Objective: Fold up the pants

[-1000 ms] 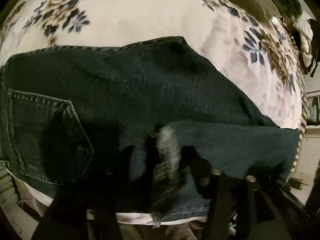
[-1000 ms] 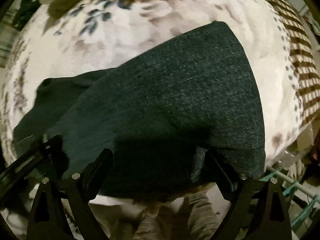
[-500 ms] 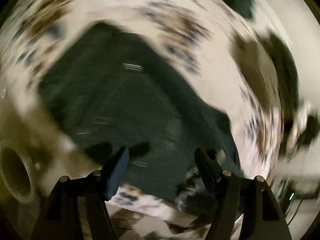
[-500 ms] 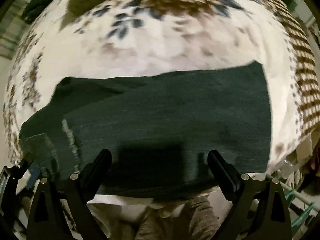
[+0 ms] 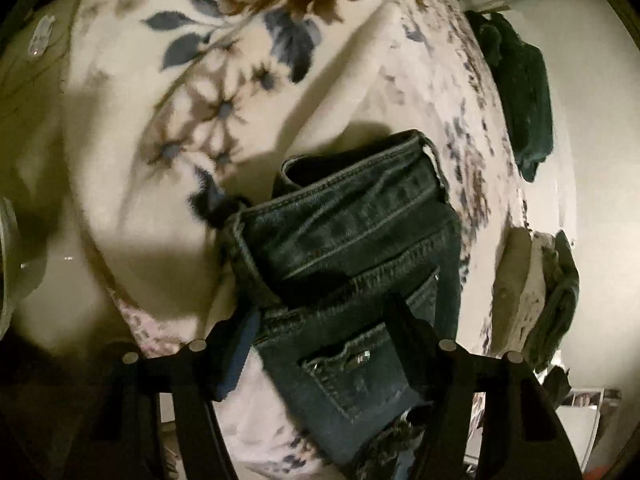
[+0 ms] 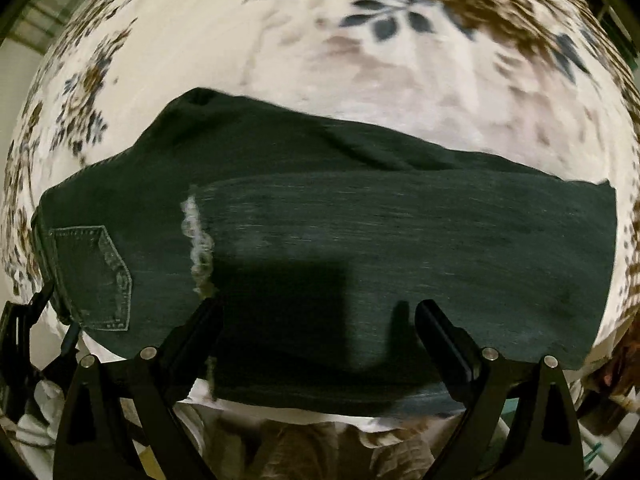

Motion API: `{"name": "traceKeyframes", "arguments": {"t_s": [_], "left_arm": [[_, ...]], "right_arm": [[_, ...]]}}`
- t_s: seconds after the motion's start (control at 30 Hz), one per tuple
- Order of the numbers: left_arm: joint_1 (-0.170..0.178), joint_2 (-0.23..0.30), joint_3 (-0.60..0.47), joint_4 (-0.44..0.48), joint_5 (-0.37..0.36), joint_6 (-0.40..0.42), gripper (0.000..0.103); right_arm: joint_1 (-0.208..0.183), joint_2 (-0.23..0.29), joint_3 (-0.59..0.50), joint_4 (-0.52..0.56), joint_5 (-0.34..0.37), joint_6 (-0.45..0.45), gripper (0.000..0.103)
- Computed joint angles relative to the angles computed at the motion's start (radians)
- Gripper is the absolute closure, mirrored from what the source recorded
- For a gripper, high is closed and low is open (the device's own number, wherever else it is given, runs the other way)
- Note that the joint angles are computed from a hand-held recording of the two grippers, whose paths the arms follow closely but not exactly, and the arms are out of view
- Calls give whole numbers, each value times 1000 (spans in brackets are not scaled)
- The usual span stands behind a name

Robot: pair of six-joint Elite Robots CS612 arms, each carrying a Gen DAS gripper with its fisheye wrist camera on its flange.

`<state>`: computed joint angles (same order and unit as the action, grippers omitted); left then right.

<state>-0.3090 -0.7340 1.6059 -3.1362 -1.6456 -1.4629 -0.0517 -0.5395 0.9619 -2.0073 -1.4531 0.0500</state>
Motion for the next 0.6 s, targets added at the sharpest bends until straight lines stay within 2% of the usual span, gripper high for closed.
{"name": "traceKeyframes", "arguments": {"t_s": [0.17,0.27,0.33,0.4,0.53,0.57,0.6], "left_arm": [[0,-15,50,-29,19,-90,42],[8,9,29,-50,30,-122,42],[17,23,0,-45,39,-81,42],[27,36,-49,14,38,3,41],[30,47,-75,55,47,45,41],[27,44,-73,61,56,55,43],[24,38,-72,81,69,64,56]], "right_arm": [[24,37,-65,40,6,2,5],[38,55,-92,45,6,4,5],[45,62,-100,42,-8,5,5],[55,70,-109,42,-51,17,5],[63,77,-109,52,-138,59,5],[62,77,-107,55,-145,70,5],[61,77,-105,57,-147,81,5]]}}
